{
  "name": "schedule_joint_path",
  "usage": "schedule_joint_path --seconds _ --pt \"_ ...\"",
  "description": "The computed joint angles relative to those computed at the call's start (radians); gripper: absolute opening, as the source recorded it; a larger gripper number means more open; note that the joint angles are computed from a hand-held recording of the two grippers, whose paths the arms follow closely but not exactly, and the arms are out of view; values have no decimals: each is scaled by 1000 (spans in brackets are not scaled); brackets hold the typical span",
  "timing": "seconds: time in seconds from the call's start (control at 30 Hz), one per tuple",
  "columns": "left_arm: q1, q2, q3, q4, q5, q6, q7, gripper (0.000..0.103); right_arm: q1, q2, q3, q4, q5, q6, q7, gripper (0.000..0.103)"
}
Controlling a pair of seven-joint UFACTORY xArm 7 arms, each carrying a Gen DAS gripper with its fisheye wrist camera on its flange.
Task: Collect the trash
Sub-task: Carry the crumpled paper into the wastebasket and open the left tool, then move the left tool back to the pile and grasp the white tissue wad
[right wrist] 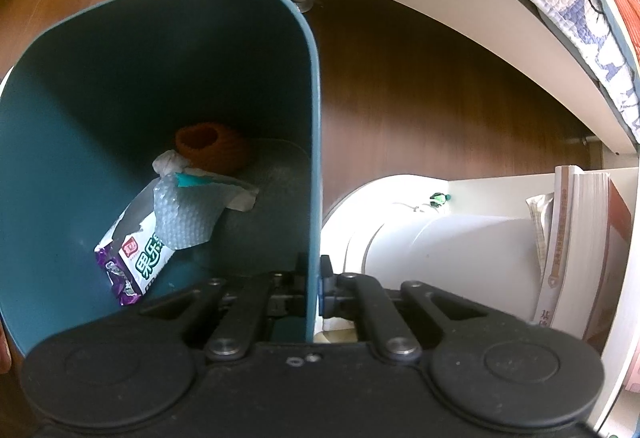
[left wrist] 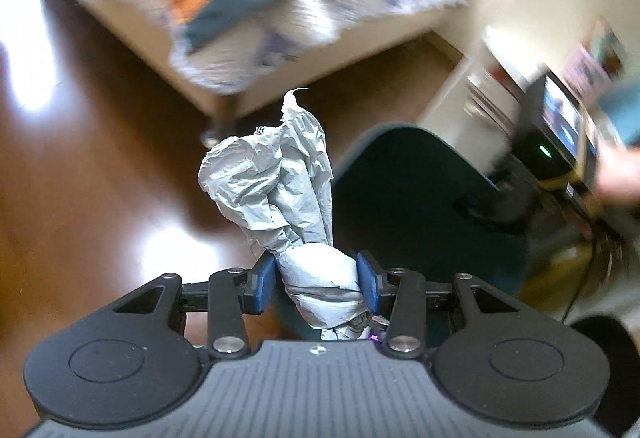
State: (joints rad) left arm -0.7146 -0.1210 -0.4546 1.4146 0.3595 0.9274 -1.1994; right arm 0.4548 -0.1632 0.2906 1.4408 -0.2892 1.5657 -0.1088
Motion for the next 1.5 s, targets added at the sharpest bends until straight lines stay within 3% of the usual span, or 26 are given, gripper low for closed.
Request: schedule_joint_path --seconds 0.23,0.53,0.63,0.73,1.0,1.13,1.5 --pt "-105 232 22 190 -1 26 111 42 -12 -15 -11 -22 14 -42 -32 4" --pt "-235 385 114 312 20 78 194 42 -12 -3 -5 -16 3 -52 -17 4" --pt "-223 395 132 274 -49 26 227 42 -12 -5 -5 -23 0 -58 -6 4" --pt "-227 415 144 270 -74 27 243 42 -11 -10 -4 -29 -1 -59 0 4" --pt "-261 428 165 285 -38 60 243 44 -17 -28 -6 -50 10 -71 9 5" --pt "-256 386 158 233 -37 2 242 66 -19 -26 -5 -45 13 -68 9 5" --pt "-195 241 125 107 -40 -59 242 69 -27 -27 -12 -46 22 -75 7 6"
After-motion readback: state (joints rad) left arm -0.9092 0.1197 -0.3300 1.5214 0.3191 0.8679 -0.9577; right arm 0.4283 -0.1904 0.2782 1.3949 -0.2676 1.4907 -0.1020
